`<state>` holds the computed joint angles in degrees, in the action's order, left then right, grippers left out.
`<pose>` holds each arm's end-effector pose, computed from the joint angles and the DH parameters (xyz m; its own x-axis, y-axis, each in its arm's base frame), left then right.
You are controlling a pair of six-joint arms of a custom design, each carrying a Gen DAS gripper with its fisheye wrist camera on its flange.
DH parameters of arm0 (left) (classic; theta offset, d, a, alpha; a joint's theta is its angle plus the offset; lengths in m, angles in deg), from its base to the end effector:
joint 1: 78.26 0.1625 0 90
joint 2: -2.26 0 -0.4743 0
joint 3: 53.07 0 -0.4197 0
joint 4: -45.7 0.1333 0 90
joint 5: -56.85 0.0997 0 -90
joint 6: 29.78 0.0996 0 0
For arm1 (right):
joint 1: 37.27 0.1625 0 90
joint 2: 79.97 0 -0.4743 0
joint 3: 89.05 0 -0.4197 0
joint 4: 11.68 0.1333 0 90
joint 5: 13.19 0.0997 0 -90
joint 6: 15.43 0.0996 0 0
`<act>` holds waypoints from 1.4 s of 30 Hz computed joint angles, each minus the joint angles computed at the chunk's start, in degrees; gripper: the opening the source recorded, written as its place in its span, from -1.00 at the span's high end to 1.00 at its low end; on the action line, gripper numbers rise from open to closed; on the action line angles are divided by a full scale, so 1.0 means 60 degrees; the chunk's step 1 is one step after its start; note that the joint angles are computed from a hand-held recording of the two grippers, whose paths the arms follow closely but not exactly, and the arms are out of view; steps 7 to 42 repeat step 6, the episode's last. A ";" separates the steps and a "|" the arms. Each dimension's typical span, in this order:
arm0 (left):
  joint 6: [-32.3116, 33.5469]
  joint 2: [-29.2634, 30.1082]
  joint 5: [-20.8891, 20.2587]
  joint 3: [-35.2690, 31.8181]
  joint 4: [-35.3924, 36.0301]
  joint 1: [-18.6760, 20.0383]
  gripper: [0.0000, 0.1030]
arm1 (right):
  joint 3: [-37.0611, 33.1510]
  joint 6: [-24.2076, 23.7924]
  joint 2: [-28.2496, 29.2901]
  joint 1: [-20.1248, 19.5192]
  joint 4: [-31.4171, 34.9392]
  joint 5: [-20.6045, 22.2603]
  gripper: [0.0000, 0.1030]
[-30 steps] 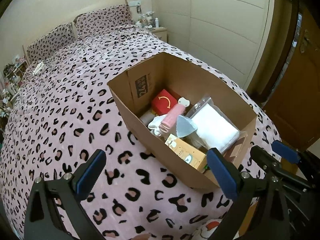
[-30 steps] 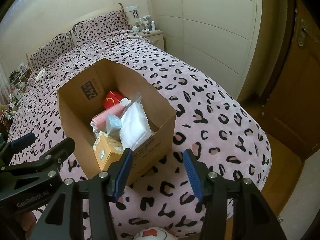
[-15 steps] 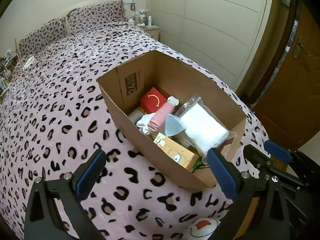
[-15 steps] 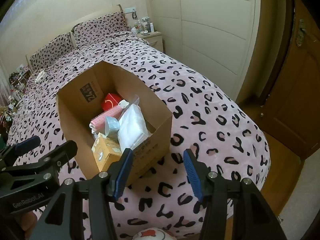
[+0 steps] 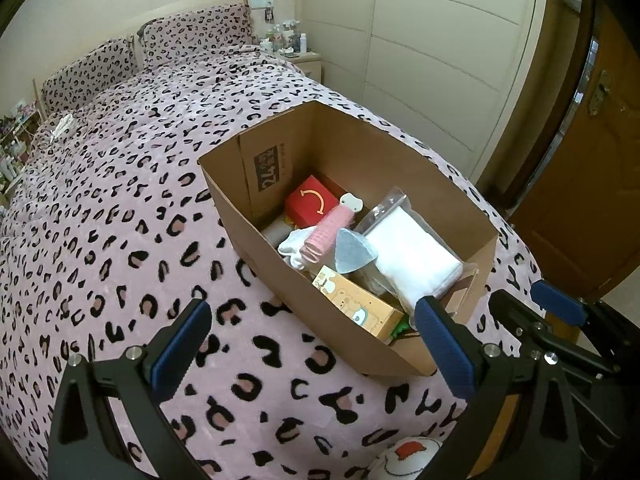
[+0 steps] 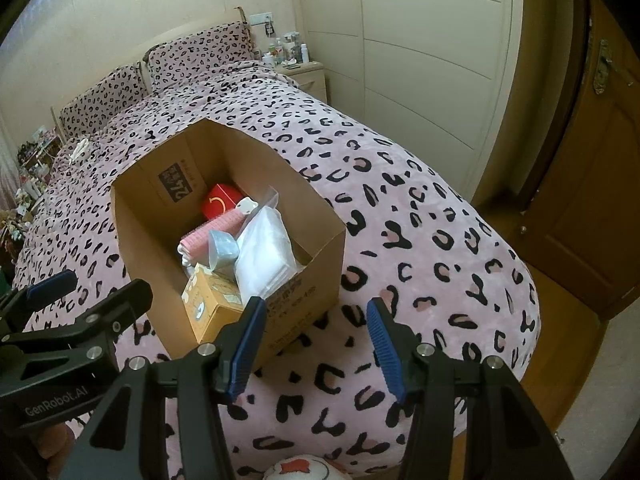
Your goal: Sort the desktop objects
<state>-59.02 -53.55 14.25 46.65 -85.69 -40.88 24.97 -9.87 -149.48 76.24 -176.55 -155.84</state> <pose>-0.4034 -0.5682 0.1920 -0.7239 0.1902 -0.6632 0.5045 0.8016 -0.3208 0.2818 -0.5120 0.3108 -0.7466 0.2025 0.6337 -0.2732 0.7753 -0.5695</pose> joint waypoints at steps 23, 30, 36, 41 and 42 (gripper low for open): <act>0.0096 0.0027 0.0152 0.0027 -0.0137 -0.0031 -0.99 | -0.0001 0.0005 0.0000 -0.0003 -0.0005 0.0021 -0.04; 0.0096 0.0027 0.0152 0.0027 -0.0137 -0.0031 -0.99 | -0.0001 0.0005 0.0000 -0.0003 -0.0005 0.0021 -0.04; 0.0096 0.0027 0.0152 0.0027 -0.0137 -0.0031 -0.99 | -0.0001 0.0005 0.0000 -0.0003 -0.0005 0.0021 -0.04; 0.0096 0.0027 0.0152 0.0027 -0.0137 -0.0031 -0.99 | -0.0001 0.0005 0.0000 -0.0003 -0.0005 0.0021 -0.04; 0.0096 0.0027 0.0152 0.0027 -0.0137 -0.0031 -0.99 | -0.0001 0.0005 0.0000 -0.0003 -0.0005 0.0021 -0.04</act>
